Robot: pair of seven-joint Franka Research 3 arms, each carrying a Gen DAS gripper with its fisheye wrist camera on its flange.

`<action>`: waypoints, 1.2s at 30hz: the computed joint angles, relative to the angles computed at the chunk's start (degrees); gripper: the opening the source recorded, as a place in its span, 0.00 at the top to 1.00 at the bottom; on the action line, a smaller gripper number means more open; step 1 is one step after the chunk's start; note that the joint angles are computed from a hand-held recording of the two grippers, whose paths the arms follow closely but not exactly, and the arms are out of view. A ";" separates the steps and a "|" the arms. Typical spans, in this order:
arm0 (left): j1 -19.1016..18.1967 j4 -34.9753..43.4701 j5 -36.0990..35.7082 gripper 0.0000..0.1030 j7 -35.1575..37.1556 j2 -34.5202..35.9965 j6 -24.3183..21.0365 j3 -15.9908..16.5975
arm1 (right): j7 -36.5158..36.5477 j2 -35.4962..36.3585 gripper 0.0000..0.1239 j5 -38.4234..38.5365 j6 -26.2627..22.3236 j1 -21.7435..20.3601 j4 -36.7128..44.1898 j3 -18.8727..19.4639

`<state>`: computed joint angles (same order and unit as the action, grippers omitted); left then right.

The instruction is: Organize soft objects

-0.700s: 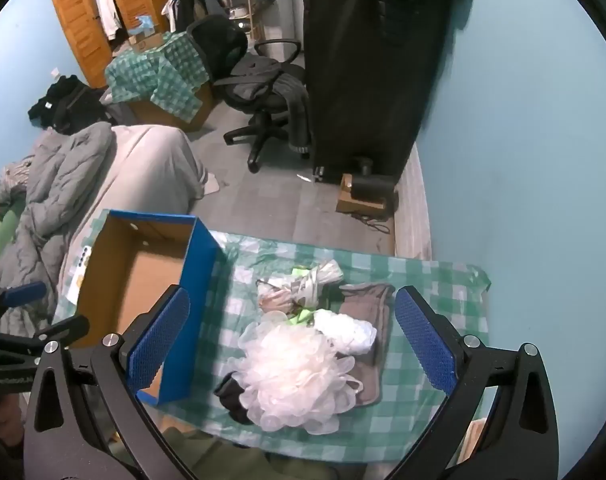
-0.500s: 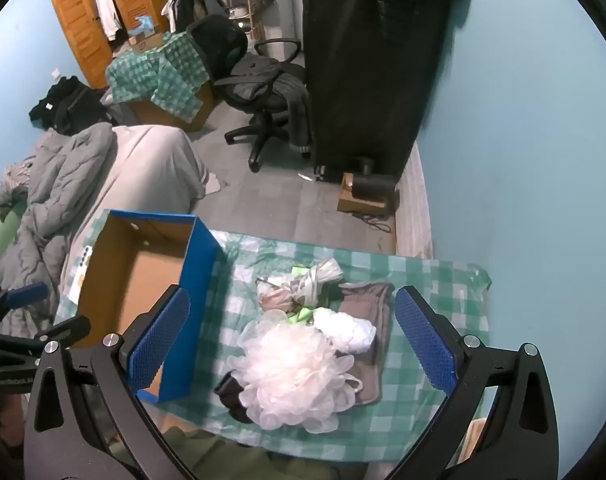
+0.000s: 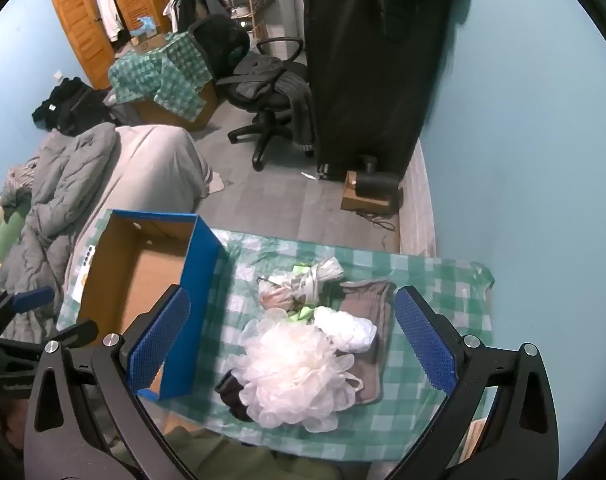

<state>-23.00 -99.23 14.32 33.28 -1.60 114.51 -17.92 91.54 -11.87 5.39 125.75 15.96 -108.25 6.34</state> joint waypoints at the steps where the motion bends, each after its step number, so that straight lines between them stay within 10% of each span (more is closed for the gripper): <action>1: 0.03 -0.11 -0.05 0.07 0.05 -0.11 0.07 0.04 | -0.08 0.02 0.19 0.08 -0.02 0.01 0.05 -0.04; 36: -0.56 -1.32 1.18 0.07 -0.52 -0.08 -0.24 -0.29 | -0.58 0.14 0.19 0.89 -0.59 -0.14 0.54 -0.26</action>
<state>-23.56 -100.56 15.50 32.76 -1.68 114.28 -18.22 90.97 -11.73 6.28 125.16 15.82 -107.70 6.08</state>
